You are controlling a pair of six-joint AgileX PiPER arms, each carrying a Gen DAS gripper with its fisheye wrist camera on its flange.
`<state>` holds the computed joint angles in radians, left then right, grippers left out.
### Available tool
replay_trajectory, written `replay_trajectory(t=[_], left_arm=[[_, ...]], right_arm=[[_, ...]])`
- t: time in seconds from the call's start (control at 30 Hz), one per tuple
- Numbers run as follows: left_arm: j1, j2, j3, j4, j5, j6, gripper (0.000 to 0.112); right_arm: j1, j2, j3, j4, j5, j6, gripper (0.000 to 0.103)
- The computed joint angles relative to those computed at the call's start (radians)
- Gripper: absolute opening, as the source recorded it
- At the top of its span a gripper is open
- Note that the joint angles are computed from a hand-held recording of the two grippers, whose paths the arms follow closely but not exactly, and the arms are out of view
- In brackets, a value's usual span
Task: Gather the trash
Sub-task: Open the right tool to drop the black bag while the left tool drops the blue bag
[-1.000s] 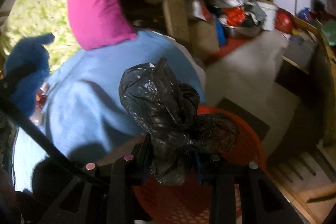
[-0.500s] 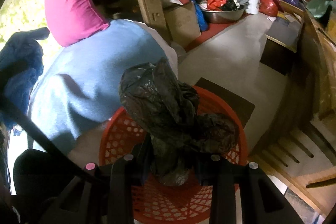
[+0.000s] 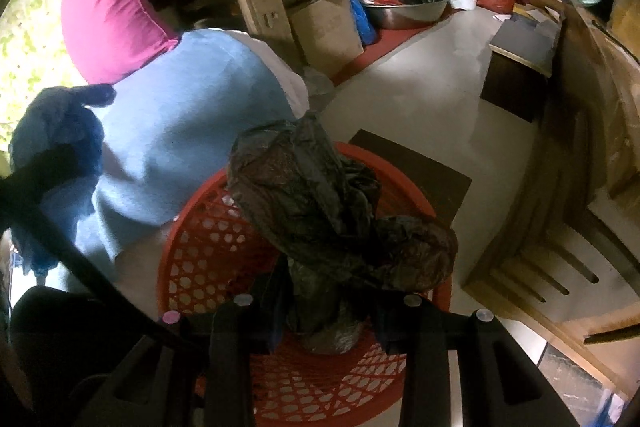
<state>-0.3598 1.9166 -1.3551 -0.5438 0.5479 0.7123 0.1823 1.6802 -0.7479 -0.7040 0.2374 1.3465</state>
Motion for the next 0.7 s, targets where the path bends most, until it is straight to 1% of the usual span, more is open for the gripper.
replay_trajectory(t=[0.03,0.07,0.13,0.33,0.57,0.7], left_arm=[[-0.003,0.004,-0.001,0.005,-0.001,-0.005,0.056],[-0.006,0.009,-0.003,0.011,-0.001,-0.010,0.056],[-0.007,0.015,-0.007,0.018,0.003,-0.013,0.056],[-0.010,0.030,-0.022,0.034,0.013,-0.029,0.056],[-0.027,0.052,-0.045,0.053,0.031,-0.052,0.058],[-0.038,0.065,-0.057,0.060,0.041,-0.054,0.058]], right_arm=[[-0.002,0.003,0.001,-0.003,0.000,0.007,0.074],[-0.010,0.002,0.010,0.004,-0.020,0.000,0.078],[-0.014,-0.004,0.020,-0.023,-0.033,0.025,0.078],[-0.019,-0.054,0.052,-0.231,-0.015,0.256,0.078],[-0.002,-0.176,0.099,-0.448,0.039,0.484,0.078],[0.012,-0.225,0.116,-0.496,0.077,0.527,0.078]])
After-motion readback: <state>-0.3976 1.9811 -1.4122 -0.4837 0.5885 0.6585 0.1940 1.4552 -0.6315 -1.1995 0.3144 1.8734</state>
